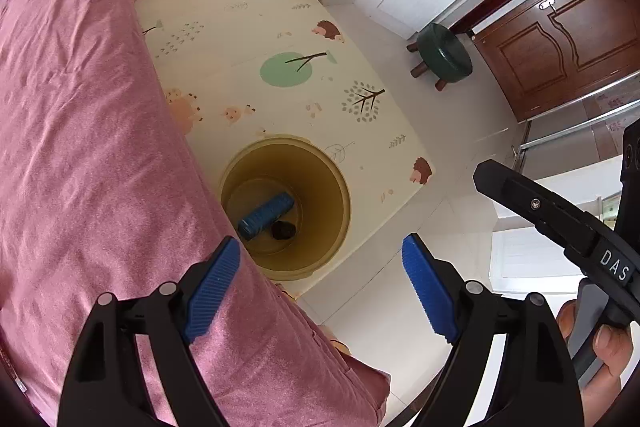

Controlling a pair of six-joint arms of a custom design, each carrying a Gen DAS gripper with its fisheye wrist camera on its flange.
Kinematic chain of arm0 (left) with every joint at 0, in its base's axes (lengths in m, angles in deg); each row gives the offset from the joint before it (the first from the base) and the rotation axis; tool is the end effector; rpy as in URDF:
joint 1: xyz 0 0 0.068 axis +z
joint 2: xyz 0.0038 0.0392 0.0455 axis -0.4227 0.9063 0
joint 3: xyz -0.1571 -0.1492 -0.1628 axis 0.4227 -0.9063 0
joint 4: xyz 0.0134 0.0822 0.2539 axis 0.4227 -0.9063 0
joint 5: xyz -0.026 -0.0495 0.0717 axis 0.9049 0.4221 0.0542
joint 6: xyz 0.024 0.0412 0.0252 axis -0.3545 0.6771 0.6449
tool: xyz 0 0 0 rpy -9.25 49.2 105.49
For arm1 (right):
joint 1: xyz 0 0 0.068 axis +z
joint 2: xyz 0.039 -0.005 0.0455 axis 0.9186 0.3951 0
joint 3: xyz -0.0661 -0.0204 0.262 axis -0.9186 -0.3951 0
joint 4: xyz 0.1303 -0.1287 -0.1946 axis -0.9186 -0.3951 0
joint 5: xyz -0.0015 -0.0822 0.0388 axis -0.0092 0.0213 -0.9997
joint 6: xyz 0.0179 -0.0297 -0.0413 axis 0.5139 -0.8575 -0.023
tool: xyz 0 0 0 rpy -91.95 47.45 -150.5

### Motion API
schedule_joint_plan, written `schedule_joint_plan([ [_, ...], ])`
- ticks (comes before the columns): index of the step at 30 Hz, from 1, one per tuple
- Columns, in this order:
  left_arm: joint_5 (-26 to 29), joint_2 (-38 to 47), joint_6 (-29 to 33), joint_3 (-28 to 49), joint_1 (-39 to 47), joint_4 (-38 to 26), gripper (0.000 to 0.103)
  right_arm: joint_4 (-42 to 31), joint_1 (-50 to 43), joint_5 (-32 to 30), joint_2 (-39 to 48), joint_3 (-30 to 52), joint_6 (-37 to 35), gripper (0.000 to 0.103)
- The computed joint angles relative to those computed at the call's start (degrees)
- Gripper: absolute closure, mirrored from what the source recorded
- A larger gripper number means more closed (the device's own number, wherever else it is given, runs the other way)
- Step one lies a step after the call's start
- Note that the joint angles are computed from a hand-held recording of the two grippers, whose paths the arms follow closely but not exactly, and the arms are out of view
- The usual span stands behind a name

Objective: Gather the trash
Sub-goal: 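Carry box and sock over the yellow bin and open both grippers, then return both grippers to the bed items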

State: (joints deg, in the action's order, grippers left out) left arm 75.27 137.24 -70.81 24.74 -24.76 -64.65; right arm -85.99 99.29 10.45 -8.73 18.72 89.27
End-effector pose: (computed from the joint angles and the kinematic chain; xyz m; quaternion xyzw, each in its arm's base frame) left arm 0.2881 -0.0141 0.1264 0.1395 0.9641 -0.2115 0.0801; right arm 0.2270 0.1430 0.1821 0.1239 0.9574 0.1474 0.2153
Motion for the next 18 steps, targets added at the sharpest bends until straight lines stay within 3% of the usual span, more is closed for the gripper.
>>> schedule_joint_plan([
  [9,1.05,-6.81,7.35,-0.15,12.67,-5.72,0.020,-2.26,8.91,2.16,6.19,11.24,0.59,0.047],
  [18,2.13,-7.61,21.38,6.03,35.33,-16.85,0.020,-5.83,20.18,2.87,20.21,30.75,0.26,0.046],
])
